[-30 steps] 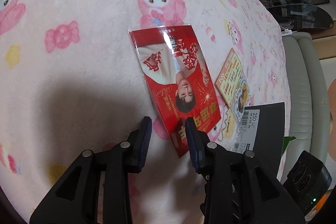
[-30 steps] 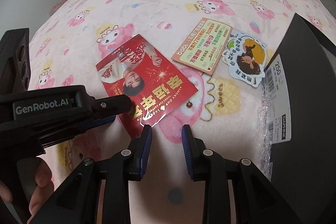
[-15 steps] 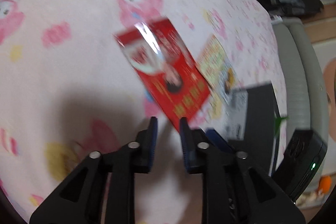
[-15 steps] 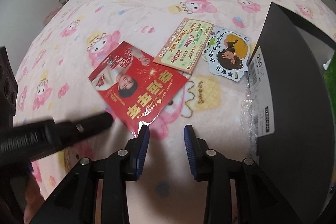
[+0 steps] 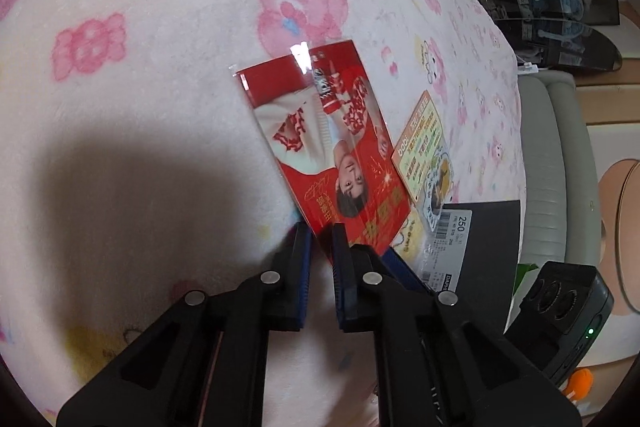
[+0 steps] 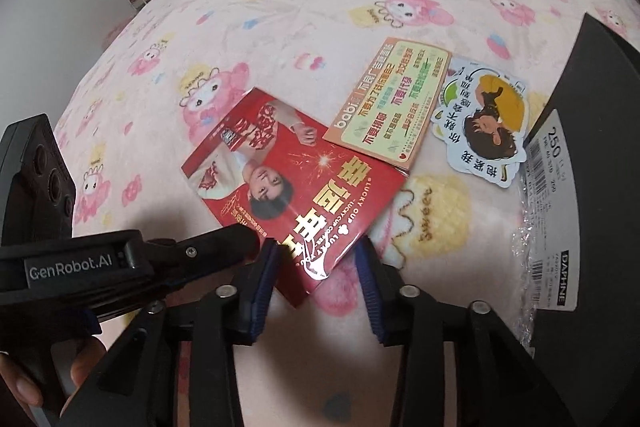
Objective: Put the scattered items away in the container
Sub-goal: 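Pinch the edge of the red envelope with the left gripper, then lift the red envelope off the bedspread with the left gripper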
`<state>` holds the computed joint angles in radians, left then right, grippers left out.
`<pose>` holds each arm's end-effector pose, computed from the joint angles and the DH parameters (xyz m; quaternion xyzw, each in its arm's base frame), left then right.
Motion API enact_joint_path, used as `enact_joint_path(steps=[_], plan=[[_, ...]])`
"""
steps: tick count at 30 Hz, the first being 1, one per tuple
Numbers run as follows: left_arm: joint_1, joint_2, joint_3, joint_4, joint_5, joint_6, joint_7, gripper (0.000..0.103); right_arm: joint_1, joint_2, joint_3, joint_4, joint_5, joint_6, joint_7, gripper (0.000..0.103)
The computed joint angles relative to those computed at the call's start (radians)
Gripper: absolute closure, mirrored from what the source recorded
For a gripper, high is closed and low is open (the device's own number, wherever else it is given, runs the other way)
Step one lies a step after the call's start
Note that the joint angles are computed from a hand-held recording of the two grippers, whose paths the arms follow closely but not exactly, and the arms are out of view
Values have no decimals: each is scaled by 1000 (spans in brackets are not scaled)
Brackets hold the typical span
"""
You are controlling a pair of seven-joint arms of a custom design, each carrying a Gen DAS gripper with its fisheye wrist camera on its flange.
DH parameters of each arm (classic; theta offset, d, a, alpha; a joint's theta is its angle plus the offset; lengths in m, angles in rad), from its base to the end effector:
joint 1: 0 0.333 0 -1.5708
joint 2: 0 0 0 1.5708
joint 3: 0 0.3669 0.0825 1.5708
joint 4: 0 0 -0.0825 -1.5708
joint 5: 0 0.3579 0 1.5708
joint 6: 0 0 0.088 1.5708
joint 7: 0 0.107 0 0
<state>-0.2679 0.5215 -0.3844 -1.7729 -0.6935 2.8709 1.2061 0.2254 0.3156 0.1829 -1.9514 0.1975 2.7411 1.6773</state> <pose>0.6024 -0.3573 0.3979 0.7848 -0.4977 0.3218 0.1811 0.6004 0.2387 0.4369 -0.7233 0.6441 -0.0444 0.2451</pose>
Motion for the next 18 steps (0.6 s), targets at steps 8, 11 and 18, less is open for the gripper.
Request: enact_joint_path(steps=[8, 11, 18], plan=[[-4, -32, 10, 1, 38, -161, -7, 94, -3, -68, -6, -82, 10, 7, 0, 78], [8, -70, -5, -43, -9, -195, 29, 94, -19, -112, 15, -142, 81, 15, -54, 78], [-172, -175, 230, -88, 455, -184, -311, 65, 15, -129, -20, -157, 99, -6, -73, 78]])
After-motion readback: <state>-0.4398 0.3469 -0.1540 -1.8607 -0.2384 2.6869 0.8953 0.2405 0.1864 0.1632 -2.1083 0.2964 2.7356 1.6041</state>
